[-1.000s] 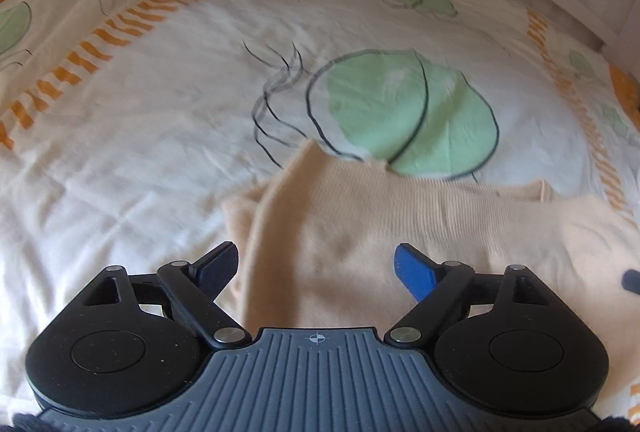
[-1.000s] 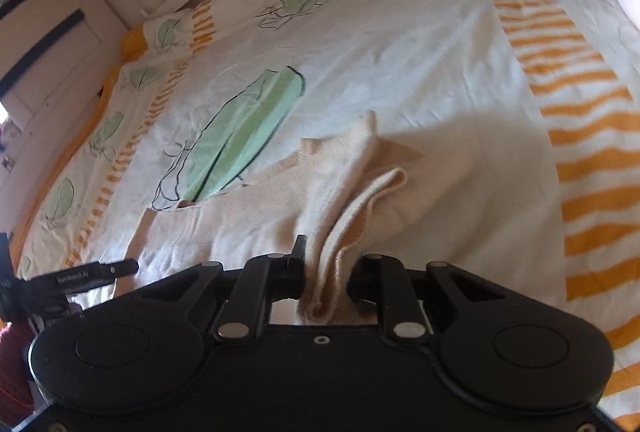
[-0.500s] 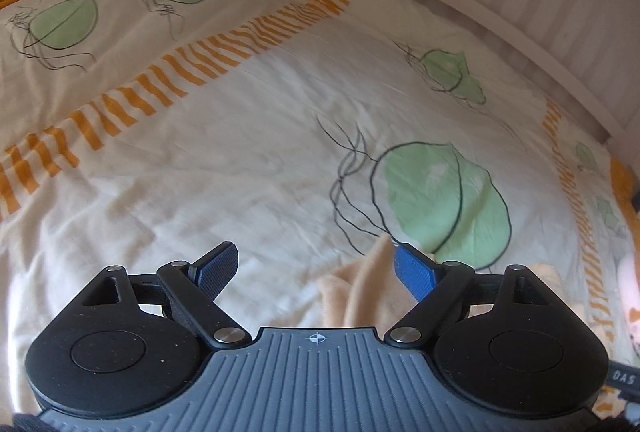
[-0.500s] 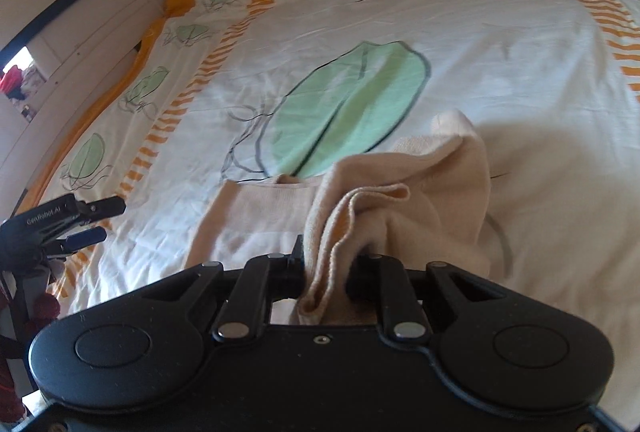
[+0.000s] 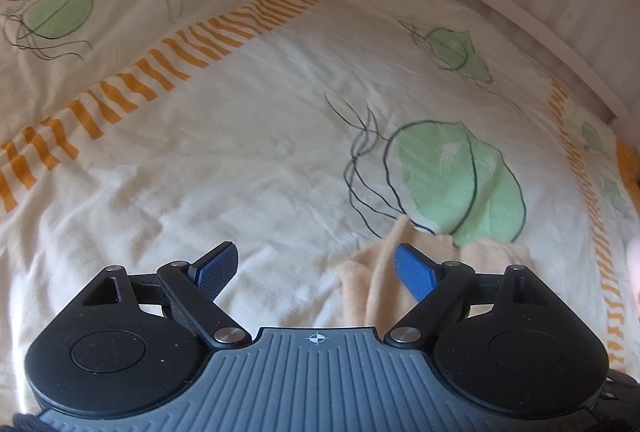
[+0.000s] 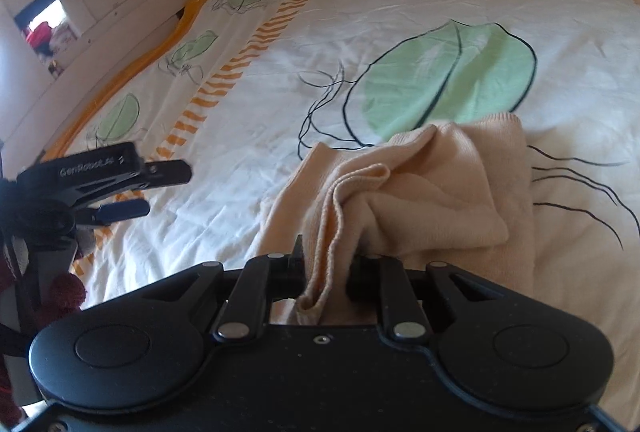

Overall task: Fold small clothes
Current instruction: 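Fold the held edge over the sweater and open the right gripper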

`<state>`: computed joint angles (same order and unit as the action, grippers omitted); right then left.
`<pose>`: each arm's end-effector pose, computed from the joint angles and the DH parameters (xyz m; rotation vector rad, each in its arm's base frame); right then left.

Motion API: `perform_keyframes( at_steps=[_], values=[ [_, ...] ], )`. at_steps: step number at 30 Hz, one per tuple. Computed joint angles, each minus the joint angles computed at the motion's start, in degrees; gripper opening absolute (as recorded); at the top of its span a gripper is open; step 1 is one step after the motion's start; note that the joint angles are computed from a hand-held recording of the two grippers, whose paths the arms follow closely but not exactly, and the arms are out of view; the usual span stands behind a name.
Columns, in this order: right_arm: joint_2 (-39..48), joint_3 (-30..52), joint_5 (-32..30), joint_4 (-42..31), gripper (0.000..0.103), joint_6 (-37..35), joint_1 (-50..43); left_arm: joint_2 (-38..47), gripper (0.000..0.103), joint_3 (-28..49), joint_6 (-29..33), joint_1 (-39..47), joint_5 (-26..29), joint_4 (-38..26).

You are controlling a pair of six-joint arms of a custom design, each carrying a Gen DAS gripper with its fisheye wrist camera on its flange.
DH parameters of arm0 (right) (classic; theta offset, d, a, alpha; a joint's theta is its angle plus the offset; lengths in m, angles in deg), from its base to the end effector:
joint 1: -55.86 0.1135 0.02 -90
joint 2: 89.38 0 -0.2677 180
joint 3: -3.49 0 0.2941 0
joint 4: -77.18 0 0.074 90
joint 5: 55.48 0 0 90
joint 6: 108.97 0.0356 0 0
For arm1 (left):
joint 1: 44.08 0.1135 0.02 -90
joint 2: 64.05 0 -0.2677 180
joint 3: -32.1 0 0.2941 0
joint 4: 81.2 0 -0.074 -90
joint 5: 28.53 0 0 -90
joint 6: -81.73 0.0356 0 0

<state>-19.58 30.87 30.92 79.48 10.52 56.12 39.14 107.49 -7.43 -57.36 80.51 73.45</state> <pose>0.2284 0.0033 0.0958 0.5461 2.2270 0.3433 0.3923 -0.1045 0.1508 0.4446 2.4566 -0.5055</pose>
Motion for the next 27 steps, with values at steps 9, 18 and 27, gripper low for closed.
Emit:
perform_keyframes(
  at_steps=[9, 18, 27],
  values=[
    [9.33, 5.3, 12.04, 0.62, 0.025, 0.8, 10.56, 0.45, 0.085, 0.51, -1.11, 0.9, 1.6, -0.75],
    [15.44, 7.81, 19.83, 4.86, 0.053, -0.49, 18.8, 0.46, 0.086, 0.69, -1.7, 1.26, 1.6, -0.62],
    [13.91, -0.95, 17.32, 21.79, 0.052, -0.05, 21.75, 1.53, 0.085, 1.63, -0.91, 1.19, 1.04, -1.22]
  ],
)
